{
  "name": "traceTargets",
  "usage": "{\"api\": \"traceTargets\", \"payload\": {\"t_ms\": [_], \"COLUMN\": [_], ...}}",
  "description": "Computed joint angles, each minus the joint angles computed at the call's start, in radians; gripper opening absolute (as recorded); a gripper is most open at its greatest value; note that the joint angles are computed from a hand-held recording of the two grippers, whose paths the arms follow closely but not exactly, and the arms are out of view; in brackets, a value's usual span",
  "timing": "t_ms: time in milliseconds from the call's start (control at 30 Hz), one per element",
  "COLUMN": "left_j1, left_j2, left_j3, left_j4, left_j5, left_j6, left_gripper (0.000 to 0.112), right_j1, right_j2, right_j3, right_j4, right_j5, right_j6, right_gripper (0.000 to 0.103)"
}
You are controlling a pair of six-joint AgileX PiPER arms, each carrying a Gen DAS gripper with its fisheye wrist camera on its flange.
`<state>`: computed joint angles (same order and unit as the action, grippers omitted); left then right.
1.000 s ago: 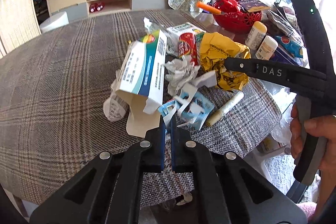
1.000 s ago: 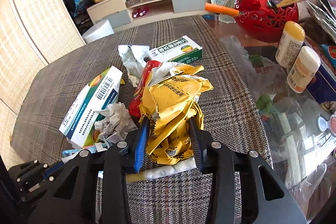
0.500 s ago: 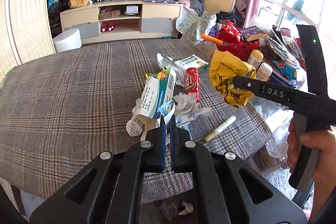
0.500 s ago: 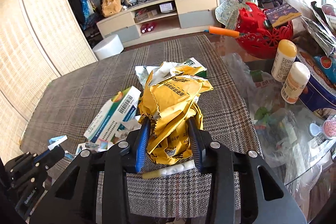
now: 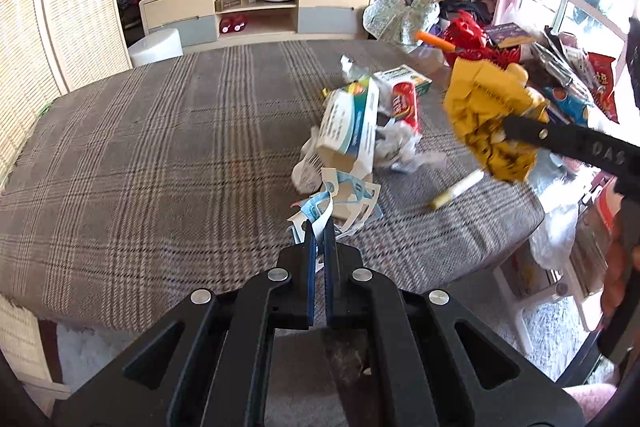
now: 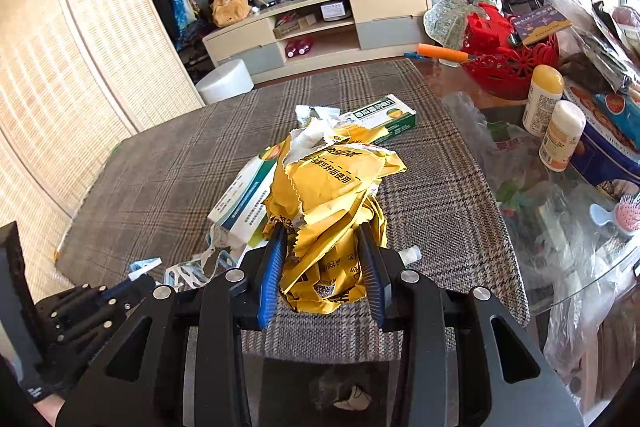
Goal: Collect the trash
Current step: 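Lift the yellow wrapper with the right gripper while the left gripper grasps blue-white cardboard scraps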
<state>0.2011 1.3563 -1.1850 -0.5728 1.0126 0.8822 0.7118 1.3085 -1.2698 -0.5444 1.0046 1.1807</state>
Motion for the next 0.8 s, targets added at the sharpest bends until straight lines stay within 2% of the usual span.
{"api": "traceTargets", "payload": {"t_ms": [233,400,567,700,800], "left_j1": [0.097,0.114,0.164,0.213,0.195], "left_j2": [-0.056,-0.098,-0.189,-0.245,-0.26], "left_j3": [0.075,0.179,0.272,0.305,0.316], "left_j4": [-0.015,-0.004,-0.075,-0.121,-0.128], "left_j5": [0.077,0.076,0.115,0.199,0.204], "left_j6": [0.082,0.118,0.215,0.264,0.254], "left_gripper": [0.002,0.002,0.002,0.002,0.002], "right_j1": [0.138,0.214,0.285,0.358,0.399], "right_j2": [-0.024,-0.061,-0.106,-0.143,-0.148], "right_j3": [0.003,0.049,0.11,0.162,0.181], "right_j4": [-0.068,-0.103,-0.134,-0.155,-0.166], "right_j5": [0.07,0.106,0.149,0.167,0.188], "right_j6": [0.097,0.168,0.243,0.334,0.369], "right_gripper": [0.037,0.037,0.037,0.037,0.037]}}
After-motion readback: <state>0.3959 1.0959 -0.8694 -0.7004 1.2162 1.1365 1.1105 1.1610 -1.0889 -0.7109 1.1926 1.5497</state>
